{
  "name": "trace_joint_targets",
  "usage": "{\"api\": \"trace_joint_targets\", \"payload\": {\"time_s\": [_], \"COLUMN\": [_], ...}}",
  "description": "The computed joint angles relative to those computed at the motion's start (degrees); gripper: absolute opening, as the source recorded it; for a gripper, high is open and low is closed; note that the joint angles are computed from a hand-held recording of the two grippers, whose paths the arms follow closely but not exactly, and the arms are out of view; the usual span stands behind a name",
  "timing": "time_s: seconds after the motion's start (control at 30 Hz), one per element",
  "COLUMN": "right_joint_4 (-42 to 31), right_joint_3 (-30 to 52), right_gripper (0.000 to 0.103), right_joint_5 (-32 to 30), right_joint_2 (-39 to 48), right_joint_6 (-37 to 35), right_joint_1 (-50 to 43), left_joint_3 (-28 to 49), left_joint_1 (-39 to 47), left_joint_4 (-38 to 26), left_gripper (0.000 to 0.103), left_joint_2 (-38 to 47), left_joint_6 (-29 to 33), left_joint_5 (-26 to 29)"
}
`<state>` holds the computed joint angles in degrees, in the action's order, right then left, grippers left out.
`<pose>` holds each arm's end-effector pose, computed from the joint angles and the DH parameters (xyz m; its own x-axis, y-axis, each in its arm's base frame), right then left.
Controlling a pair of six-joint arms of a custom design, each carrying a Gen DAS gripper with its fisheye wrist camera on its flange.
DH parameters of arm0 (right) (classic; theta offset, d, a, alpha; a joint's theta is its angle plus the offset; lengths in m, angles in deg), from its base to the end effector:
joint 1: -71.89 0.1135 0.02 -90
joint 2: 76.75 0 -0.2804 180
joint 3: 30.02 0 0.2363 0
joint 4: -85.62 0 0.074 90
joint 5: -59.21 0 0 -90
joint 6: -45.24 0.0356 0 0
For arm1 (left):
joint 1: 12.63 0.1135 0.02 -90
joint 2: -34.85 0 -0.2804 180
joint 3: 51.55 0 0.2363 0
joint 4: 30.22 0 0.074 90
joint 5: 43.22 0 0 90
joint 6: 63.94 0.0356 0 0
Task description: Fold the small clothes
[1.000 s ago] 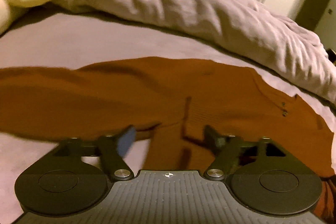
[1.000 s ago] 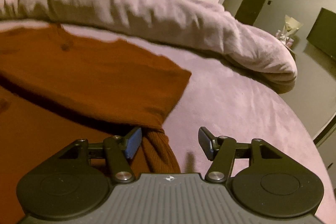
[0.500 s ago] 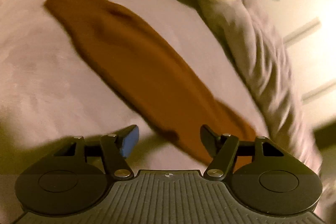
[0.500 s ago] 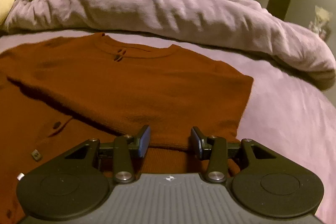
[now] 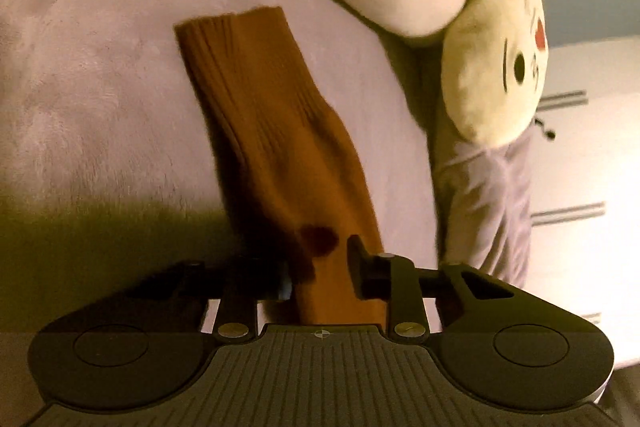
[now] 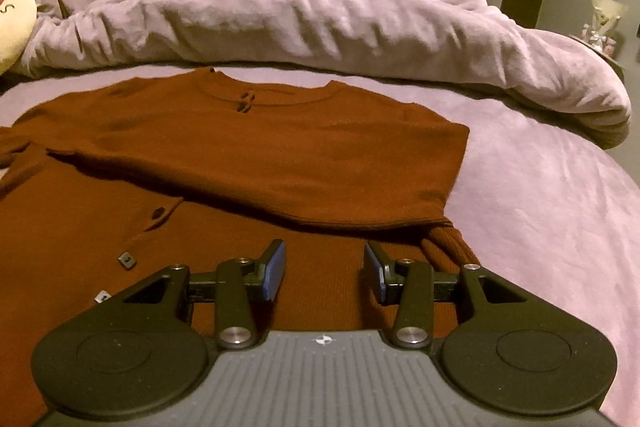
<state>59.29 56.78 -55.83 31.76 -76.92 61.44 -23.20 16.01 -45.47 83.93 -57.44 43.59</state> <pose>0.3957 -0.0577 0.2130 -0.5584 -0.3874 -0.7336 -0.4857 0.8695 -0.0894 0.1272 0.0717 0.1774 0.4564 -0.8811 -0.1241 -0.5710 -0.1830 -0.8003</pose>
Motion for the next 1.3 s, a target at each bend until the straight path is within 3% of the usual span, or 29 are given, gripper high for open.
{"api": "trace_joint_targets", "payload": {"time_s": [0.07, 0.13, 0.27, 0.47, 0.57, 0.6, 0.67, 0.7, 0.77, 0.9, 1.1, 1.23, 1.3], "right_joint_4": [-0.5, -0.4, -1.1, -0.9, -1.3, -1.5, -2.0, -2.4, -3.0, -3.7, -10.3, -18.1, -22.7], "right_joint_3": [-0.8, -1.9, -2.6, -3.3, -3.2, -3.2, -3.0, -2.7, -2.1, -0.8, 4.1, 13.3, 20.8], "right_gripper": [0.042, 0.042, 0.042, 0.042, 0.042, 0.042, 0.042, 0.042, 0.042, 0.042, 0.042, 0.042, 0.044], "right_joint_5": [-0.8, -1.5, -3.1, -4.7, -5.6, -5.7, -6.1, -6.3, -6.5, -7.3, -10.8, -16.2, -19.0], "right_joint_2": [-0.9, -1.8, -2.9, -4.2, -4.6, -4.7, -4.8, -4.8, -4.8, -4.3, -1.7, 3.7, 8.5], "right_joint_6": [-0.4, -1.1, -1.1, 0.1, 0.5, 0.5, 0.4, 0.2, -0.2, -0.7, 3.3, 9.6, 12.8], "right_joint_1": [-0.6, -1.1, -2.3, -3.0, -3.5, -3.7, -4.3, -4.6, -5.2, -5.9, -2.0, 3.1, 5.6], "left_joint_3": [1.7, 4.2, 13.5, 34.0, 45.0, 48.3, 55.0, 56.4, 57.4, 51.9, 46.8, 43.4, 42.7], "left_joint_1": [1.5, 0.5, -12.6, -36.9, -46.4, -48.6, -52.6, -54.7, -57.8, -62.1, -66.7, -67.0, -67.9], "left_joint_4": [-2.5, -5.6, -10.8, -9.4, -11.1, -12.4, -16.1, -17.8, -19.6, -22.0, -35.9, -35.5, -35.1], "left_gripper": [0.008, 0.008, 0.008, 0.009, 0.010, 0.015, 0.040, 0.052, 0.055, 0.072, 0.083, 0.091, 0.094], "left_joint_2": [-0.2, -0.8, 1.8, 21.0, 33.4, 37.3, 45.3, 47.4, 50.2, 47.9, 44.6, 44.2, 45.0], "left_joint_6": [2.8, 6.4, 13.1, 26.5, 32.5, 33.5, 35.7, 35.4, 34.5, 27.9, 14.6, 10.9, 9.2], "left_joint_5": [1.0, -0.1, -10.1, -21.1, -22.5, -22.4, -22.3, -23.1, -24.5, -28.2, -36.2, -35.1, -37.3]}}
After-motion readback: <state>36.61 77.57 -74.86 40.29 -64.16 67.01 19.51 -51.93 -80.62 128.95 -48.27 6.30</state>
